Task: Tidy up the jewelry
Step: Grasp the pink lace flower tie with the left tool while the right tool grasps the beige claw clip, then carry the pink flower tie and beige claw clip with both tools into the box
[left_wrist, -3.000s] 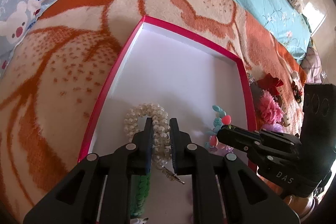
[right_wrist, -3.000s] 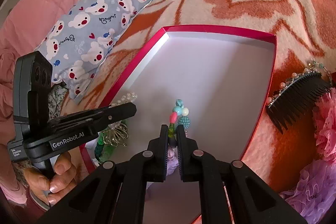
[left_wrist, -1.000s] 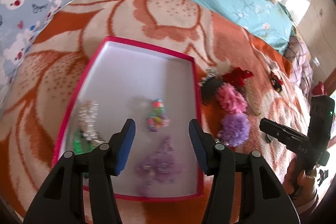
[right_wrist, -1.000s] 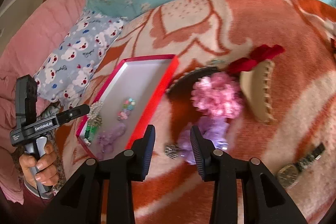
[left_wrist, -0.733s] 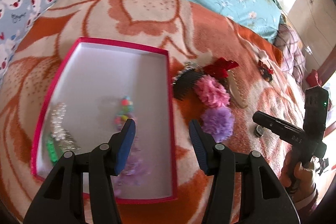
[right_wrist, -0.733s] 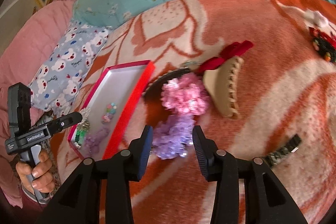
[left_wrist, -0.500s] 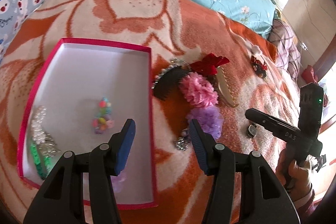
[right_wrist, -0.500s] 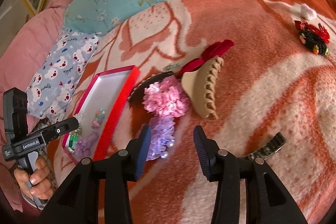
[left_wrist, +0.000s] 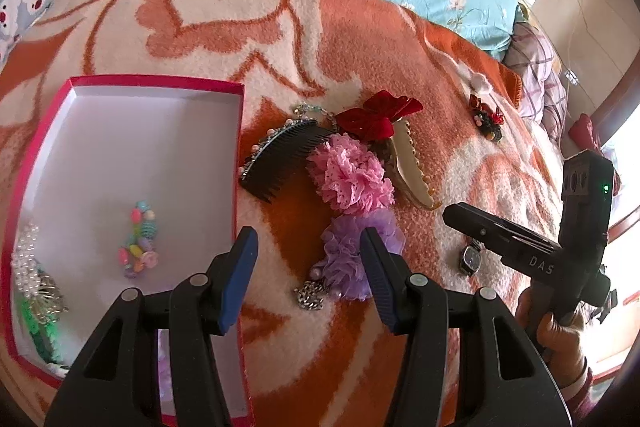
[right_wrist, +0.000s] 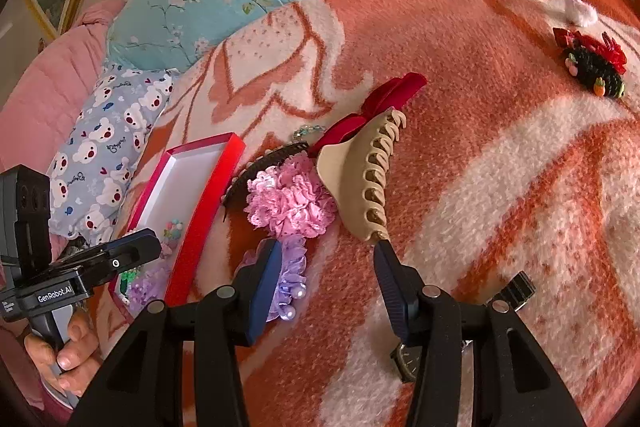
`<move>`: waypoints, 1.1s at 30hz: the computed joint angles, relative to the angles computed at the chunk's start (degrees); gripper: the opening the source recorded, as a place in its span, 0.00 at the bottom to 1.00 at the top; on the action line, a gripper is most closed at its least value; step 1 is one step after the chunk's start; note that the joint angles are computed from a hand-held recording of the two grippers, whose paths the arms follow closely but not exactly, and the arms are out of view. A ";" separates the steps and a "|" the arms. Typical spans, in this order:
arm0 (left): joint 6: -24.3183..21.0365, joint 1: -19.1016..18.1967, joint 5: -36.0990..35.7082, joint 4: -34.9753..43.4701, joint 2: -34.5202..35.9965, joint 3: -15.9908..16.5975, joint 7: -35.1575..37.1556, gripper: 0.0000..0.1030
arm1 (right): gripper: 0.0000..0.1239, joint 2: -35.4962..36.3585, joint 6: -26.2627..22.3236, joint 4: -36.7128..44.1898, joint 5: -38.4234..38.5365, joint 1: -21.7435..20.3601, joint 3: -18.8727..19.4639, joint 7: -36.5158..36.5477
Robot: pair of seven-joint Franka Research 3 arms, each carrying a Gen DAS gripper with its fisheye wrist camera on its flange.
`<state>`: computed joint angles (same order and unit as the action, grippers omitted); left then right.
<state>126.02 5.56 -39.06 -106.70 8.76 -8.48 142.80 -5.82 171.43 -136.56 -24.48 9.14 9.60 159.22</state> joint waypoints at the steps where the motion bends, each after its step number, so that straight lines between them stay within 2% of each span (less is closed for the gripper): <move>1: -0.36 -0.09 0.11 0.45 0.49 -0.06 -0.46 0.50 | 0.41 0.20 0.13 0.05 0.12 -0.07 -0.14 -0.03; 8: -1.11 -0.63 1.67 2.10 2.81 -1.02 -3.09 0.50 | 0.51 4.23 1.63 2.89 6.22 1.78 -3.03 -6.01; 14: -1.54 -0.95 3.61 4.19 5.27 -2.14 -4.97 0.50 | 0.56 9.60 2.44 7.05 19.98 4.38 -5.72 -18.14; 18: -1.72 -1.30 4.81 4.99 6.39 -2.93 -5.54 0.50 | 0.57 12.45 2.57 9.31 30.51 4.29 -5.40 -26.41; 20: -1.70 -1.56 5.44 5.53 7.06 -3.27 -6.11 0.50 | 0.57 12.95 2.73 9.73 31.94 5.27 -6.46 -27.60; 21: -1.84 -1.68 5.77 5.97 7.51 -3.42 -6.55 0.50 | 0.57 13.07 3.35 9.67 32.28 5.80 -7.05 -28.13; 23: -2.15 -1.74 6.02 6.75 8.22 -3.78 -7.16 0.50 | 0.47 12.81 3.23 9.31 28.57 8.09 -10.14 -24.51; 25: -2.27 -1.79 6.19 7.46 8.90 -4.12 -7.75 0.50 | 0.46 12.13 5.61 7.74 32.91 6.90 -8.73 -27.84; 30: -1.85 -2.15 6.51 9.02 10.47 -5.03 -8.98 0.50 | 0.46 9.17 6.77 4.54 20.56 10.47 -14.65 -16.26; 33: -0.79 -2.49 6.76 9.22 11.01 -5.66 -8.90 0.50 | 0.46 6.93 7.23 2.49 12.19 9.30 -15.02 -8.59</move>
